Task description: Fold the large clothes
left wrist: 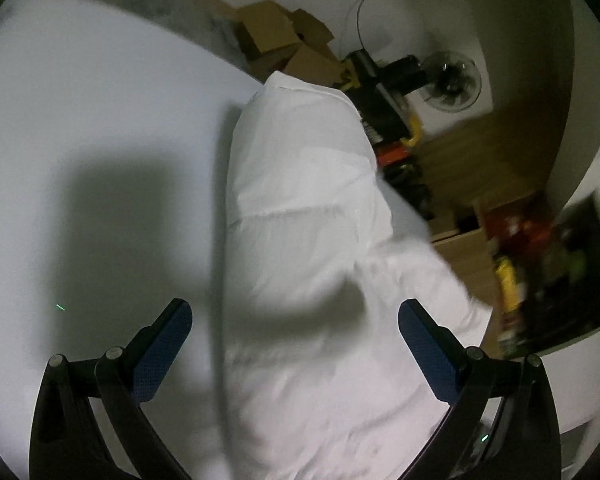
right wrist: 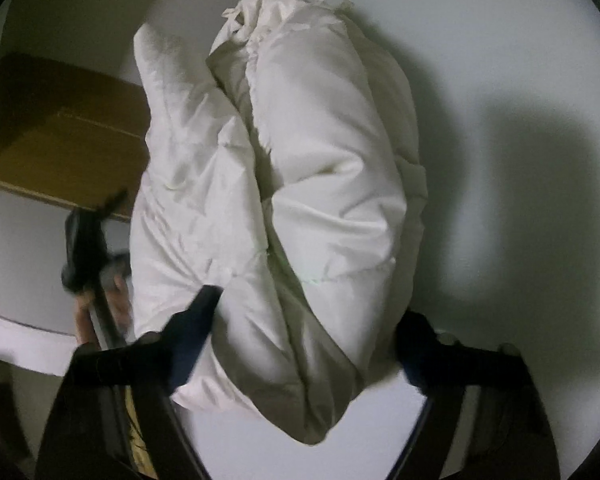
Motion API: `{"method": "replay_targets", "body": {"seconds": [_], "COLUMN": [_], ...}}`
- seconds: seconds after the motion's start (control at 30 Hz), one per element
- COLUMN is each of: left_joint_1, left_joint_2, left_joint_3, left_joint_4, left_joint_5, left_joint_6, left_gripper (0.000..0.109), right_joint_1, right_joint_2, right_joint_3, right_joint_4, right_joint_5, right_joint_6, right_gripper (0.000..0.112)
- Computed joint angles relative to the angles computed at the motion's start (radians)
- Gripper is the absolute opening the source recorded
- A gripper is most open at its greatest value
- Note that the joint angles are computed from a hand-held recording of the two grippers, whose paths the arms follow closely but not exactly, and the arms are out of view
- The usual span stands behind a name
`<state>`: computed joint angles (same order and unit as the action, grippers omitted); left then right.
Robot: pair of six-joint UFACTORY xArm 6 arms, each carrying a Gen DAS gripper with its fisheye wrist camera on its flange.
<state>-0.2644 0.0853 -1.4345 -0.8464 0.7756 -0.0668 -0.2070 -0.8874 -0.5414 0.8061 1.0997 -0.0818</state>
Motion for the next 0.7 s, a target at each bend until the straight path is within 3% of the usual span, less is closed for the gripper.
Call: {"method": "replay_targets", "body": {"seconds": [0.23, 0.43, 0.5, 0.6, 0.7], "left_joint_1": [0.015, 0.015, 0.0, -0.02, -0.038], "left_joint_2": [0.139, 0.265, 0.27, 0.278, 0.25], "left_joint_3": [-0.143, -0.277, -0.281, -0.308, -0.299], "left_joint_4": [-0.132, -0.098, -0.093, -0.005, 0.105], "left_joint_5": [0.055, 0.145, 0.123, 0.136, 0.123], "left_joint_6": [0.132, 0.106, 0.1, 0.052, 0.016], "left_gripper": [0.103, 0.102, 0.102, 0.101, 0.078], "right_joint_1": [-0.003, -0.056, -0.137, -0.146, -0.155], "right_joint_2": [0.005, -0.004, -0.041, -0.045, -0.081], "right_joint_3": [0.01, 0.016, 0.026, 0.037, 0.054], "right_joint_4": [0.027, 0.063, 0.066, 0.074, 0.093], "right_joint_5": [-0.012, 0.044, 0.116, 0.12, 0.113], "right_joint_6": [-0.043, -0.102, -0.134, -0.157, -0.166], "right_gripper": [0.071, 0.071, 0.071, 0.064, 0.048]}}
